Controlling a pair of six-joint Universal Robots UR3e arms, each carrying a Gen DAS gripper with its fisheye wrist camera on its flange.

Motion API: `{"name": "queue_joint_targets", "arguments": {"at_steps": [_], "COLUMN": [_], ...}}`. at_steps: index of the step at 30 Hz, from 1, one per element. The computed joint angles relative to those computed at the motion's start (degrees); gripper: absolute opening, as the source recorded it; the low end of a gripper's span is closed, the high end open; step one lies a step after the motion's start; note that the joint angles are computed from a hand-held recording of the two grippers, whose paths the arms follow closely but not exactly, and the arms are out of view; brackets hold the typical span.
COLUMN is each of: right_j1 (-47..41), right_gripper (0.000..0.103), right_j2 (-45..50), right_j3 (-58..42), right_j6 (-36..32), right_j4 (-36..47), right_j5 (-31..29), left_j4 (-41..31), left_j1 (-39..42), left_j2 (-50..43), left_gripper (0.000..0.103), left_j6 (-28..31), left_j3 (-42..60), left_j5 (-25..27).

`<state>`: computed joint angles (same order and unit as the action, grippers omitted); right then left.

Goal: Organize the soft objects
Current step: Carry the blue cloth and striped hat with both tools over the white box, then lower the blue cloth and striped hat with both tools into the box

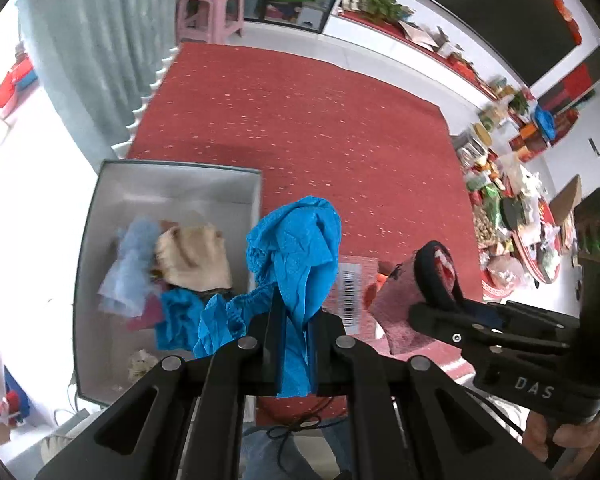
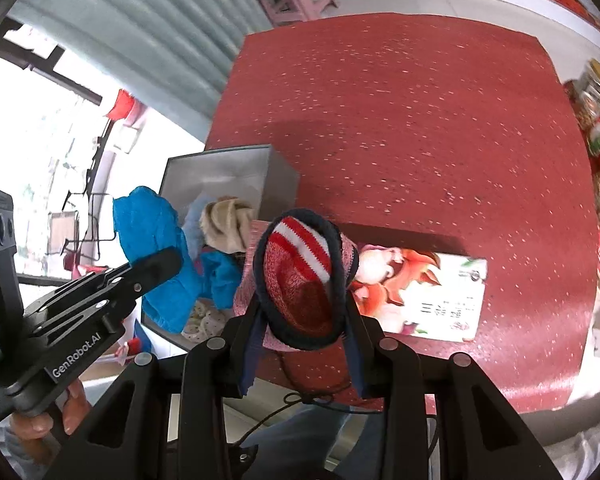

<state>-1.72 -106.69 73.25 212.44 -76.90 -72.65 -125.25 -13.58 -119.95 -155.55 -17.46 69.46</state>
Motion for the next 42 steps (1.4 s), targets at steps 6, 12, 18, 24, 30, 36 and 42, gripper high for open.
{"name": "queue_joint_targets", "arguments": {"at_steps": [6, 12, 18, 24, 30, 36, 42], "right_j1": [3.72, 6.13, 8.52, 10.79, 12.81, 14.47, 15.62], "right_gripper": [0.037, 0.037, 0.037, 0.037, 0.037, 0.037, 0.037], "right_j2": [6.22, 12.83, 19.78, 26.7, 32.27, 38.07, 43.26], "right_j3": [-5.49, -11.97, -19.52, -27.81, -34.73, -43.09, -51.57], "right_j6": [0.23, -1.06, -2.57, -4.0, -5.3, -6.46, -7.1], "right_j4": [-0.81, -0.37, 0.84, 2.94, 5.13, 8.15, 11.74], "right_j5": [-0.29, -0.11, -0.04, 0.11, 0.21, 0.21, 0.17], "left_j4": [3.17, 5.3, 6.84, 7.43, 8.53, 8.85, 8.1], "left_j1": [3.47, 6.63, 9.08, 11.59, 13.23, 14.75, 15.5], "left_j2": [3.51, 5.54, 6.69, 7.18, 8.5, 9.27, 8.93], "left_gripper": [0.009, 0.009, 0.009, 0.009, 0.009, 0.009, 0.009], "left_j6": [-0.08, -0.45, -1.29, -1.66, -1.99, -1.61, -1.42], "left_j3": [-6.5, -10.86, -13.48, -14.94, -17.99, -19.74, -19.29], "left_j5": [0.15, 0.43, 0.97, 1.58, 2.27, 2.7, 3.22]}}
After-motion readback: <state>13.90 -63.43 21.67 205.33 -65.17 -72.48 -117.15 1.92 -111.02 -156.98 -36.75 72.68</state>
